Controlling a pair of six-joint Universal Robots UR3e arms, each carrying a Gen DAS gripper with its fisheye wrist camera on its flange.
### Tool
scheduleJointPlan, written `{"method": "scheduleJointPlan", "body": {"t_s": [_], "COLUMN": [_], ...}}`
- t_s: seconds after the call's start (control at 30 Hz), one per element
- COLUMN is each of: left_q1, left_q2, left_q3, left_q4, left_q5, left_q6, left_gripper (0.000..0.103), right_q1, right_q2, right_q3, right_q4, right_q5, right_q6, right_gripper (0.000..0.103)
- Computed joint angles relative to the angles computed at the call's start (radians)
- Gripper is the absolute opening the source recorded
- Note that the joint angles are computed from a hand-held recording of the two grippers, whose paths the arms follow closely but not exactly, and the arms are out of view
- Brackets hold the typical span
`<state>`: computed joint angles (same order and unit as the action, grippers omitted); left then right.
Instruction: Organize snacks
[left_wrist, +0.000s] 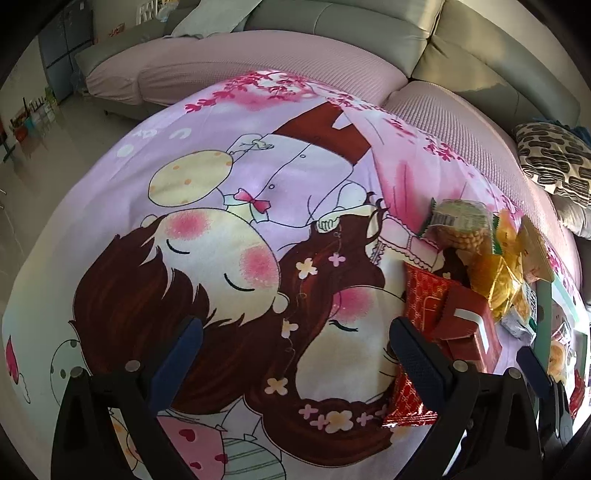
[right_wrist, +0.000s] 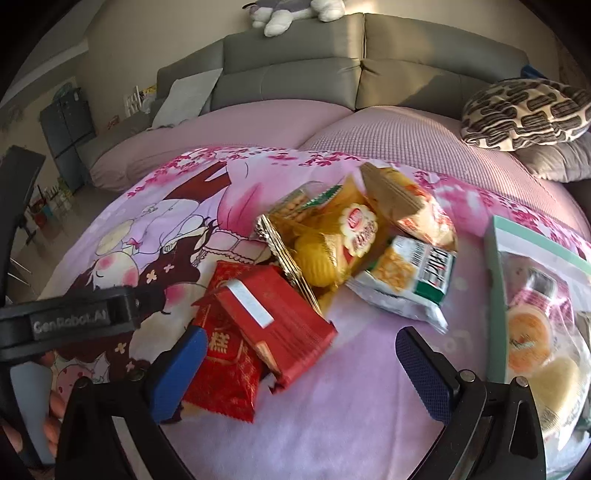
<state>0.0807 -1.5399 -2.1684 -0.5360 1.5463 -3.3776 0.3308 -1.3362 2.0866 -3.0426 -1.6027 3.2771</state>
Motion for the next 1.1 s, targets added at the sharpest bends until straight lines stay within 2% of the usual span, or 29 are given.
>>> {"method": "scheduleJointPlan", "body": {"t_s": [0.27, 0.37, 0.43, 0.5, 0.67, 0.73, 1.1], "left_q1": [0.035, 0.032, 0.027, 0.021, 0.013, 0.007, -0.022], "left_q2": [0.004, 0.001, 0.000, -0.002, -0.007, -0.011, -0.019], "left_q3": [-0.014, -0.012, -0.009, -0.005, 0.002, 0.007, 0.024], "left_q4": [0.002, 0.003, 0.000, 0.000, 0.003, -0.001, -0.008], "left_q5": [-0.026, -0.025, -0.024, -0.020, -0.022, -0.016, -0.022], "left_q6": [0.005, 0.006, 0.008, 0.007, 0.005, 0.005, 0.010], "left_gripper": [0.101, 0.101, 0.101, 0.101, 0.101, 0.101, 0.101], "right_q1": [0.017, 0.012, 0.012, 0.009, -0.008, -0.014, -0.034], "right_q2": [0.088, 0.093, 0.097, 0.098, 0.080, 0.069, -0.015], "right_q3": [-0.087, -0.090, -0.093, -0.093, -0.076, -0.067, -0.007], "right_q4": [-0.003, -0.010, -0.013, -0.012, -0.007, 0.001, 0.064], "right_q5": [-0.023, -0.015, -0.009, 0.001, 0.033, 0.040, 0.043], "right_q6": [0.018, 0.027, 0.032, 0.039, 0.048, 0.052, 0.063], "right_gripper": [0.102, 0.097, 0.087, 0.082, 0.074, 0.067, 0.056]}}
